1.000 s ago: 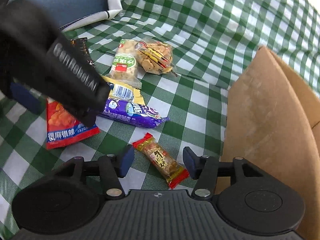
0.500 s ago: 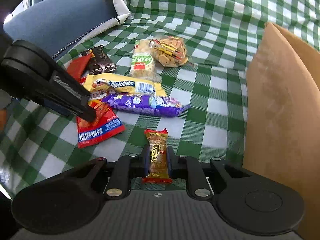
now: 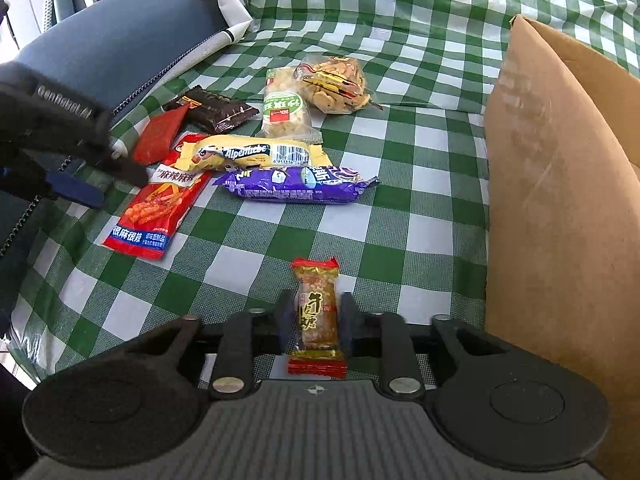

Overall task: Organize snacks
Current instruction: 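Grasp the red spicy strip pack with the left tool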

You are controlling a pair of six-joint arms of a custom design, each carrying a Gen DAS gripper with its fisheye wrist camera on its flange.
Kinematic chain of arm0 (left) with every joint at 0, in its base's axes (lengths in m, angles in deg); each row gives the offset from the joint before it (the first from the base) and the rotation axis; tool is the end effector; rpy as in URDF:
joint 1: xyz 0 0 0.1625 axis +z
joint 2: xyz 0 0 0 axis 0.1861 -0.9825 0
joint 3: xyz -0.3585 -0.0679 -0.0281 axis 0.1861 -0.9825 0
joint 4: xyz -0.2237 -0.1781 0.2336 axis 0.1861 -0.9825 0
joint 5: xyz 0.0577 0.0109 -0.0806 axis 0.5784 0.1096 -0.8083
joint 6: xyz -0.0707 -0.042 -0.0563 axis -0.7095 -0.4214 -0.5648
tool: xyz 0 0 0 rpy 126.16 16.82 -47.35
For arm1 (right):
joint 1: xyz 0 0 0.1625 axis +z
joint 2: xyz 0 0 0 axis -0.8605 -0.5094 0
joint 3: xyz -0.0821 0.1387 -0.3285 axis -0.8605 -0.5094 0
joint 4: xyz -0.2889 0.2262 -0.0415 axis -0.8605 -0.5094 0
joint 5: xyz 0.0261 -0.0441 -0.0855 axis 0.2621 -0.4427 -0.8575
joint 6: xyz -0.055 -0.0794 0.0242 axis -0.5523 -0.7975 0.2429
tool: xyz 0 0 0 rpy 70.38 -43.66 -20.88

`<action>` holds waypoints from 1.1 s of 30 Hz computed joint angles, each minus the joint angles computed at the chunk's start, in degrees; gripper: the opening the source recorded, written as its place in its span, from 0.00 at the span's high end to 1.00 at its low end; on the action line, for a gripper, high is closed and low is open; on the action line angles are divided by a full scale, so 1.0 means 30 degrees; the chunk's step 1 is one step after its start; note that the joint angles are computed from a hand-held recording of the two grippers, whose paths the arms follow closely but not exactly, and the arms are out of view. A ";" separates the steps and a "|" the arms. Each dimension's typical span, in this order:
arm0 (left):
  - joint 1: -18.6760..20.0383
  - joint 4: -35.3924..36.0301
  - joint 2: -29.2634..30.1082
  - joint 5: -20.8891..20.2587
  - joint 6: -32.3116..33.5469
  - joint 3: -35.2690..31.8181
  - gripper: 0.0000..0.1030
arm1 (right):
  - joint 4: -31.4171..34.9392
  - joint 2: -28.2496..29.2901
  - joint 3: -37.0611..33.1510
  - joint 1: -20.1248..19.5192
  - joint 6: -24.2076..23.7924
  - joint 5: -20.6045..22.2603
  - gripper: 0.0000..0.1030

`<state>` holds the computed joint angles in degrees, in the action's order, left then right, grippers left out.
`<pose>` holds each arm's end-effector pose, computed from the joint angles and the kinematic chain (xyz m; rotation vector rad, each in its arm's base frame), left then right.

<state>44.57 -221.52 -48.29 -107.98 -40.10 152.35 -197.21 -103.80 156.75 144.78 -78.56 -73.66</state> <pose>-0.1183 -0.5495 0.0435 -0.6551 2.2132 -0.8746 0.0658 -0.5906 0.0495 1.2411 -2.4350 0.3198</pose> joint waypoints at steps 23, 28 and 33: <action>-0.0049 -0.4677 -0.1049 -0.2080 0.0845 0.2562 0.57 | -0.0462 -0.0992 0.1067 -0.0210 -0.0916 -0.0106 0.83; -0.0063 -0.3034 -0.1363 -0.2980 0.1012 0.2462 0.56 | -0.0468 -0.1609 0.1861 -0.0310 -0.1323 -0.0362 0.83; -0.0027 -0.2626 -0.1612 -0.2486 0.0181 0.2696 0.44 | 0.0149 -0.1908 0.1957 -0.0439 -0.0863 -0.0739 0.81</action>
<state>44.49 -229.40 -53.13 -115.44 -39.56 160.44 -196.76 -109.52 162.63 143.46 -81.15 -75.88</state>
